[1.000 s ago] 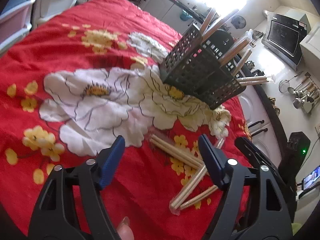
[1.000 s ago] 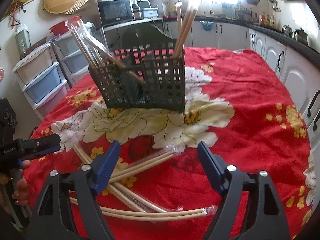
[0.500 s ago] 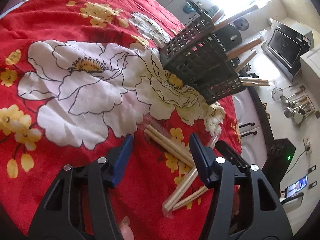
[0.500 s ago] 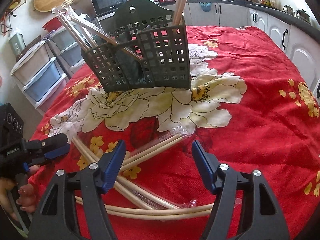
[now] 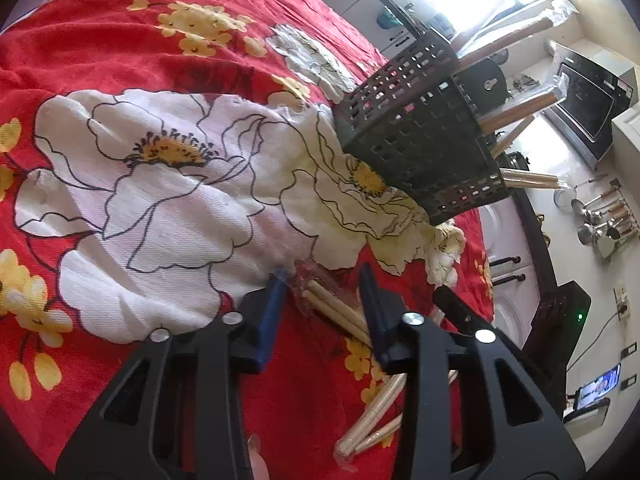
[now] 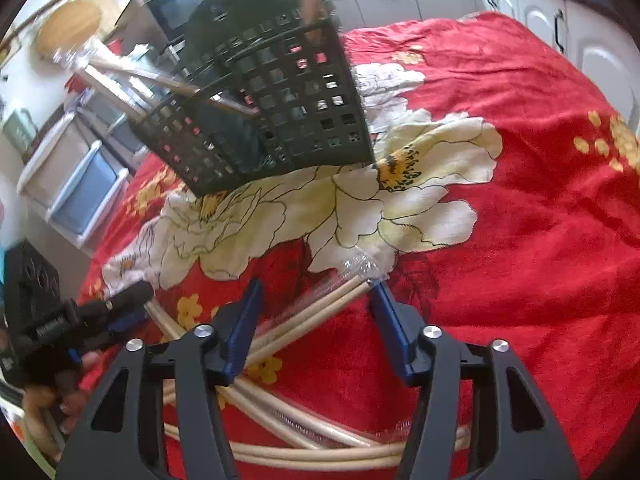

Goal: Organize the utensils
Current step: 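Lower both open tools onto the loose chopstick pile, then close the left tool on a chopstick while the right tool grasps another chopstick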

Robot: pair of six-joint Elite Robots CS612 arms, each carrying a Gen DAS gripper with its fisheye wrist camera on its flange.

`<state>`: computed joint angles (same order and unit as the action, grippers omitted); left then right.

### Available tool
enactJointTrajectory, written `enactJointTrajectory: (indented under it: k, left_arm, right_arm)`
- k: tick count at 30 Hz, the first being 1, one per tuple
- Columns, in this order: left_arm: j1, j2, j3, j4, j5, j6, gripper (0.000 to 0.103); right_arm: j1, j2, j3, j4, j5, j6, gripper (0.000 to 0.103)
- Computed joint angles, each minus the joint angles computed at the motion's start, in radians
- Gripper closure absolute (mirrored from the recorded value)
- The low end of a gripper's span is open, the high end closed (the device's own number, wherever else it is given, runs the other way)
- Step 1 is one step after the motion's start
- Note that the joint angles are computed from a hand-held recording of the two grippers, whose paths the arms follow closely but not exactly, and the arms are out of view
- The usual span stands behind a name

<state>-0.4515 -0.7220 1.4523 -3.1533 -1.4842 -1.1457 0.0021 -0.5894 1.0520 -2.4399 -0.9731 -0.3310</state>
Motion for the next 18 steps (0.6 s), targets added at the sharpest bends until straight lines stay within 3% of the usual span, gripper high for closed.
enactJointTrajectory:
  k: [8, 18]
  left_arm:
    - [0.007, -0.001, 0.029, -0.067, -0.028, -0.036, 0.087]
    - [0.001, -0.021, 0.068, -0.119, -0.001, -0.043, 0.092]
  right_arm:
    - [-0.014, 0.029, -0.053, 0.065, 0.073, 0.102, 0.084]
    - [-0.026, 0.022, -0.036, 0.022, 0.145, 0.129, 0.088]
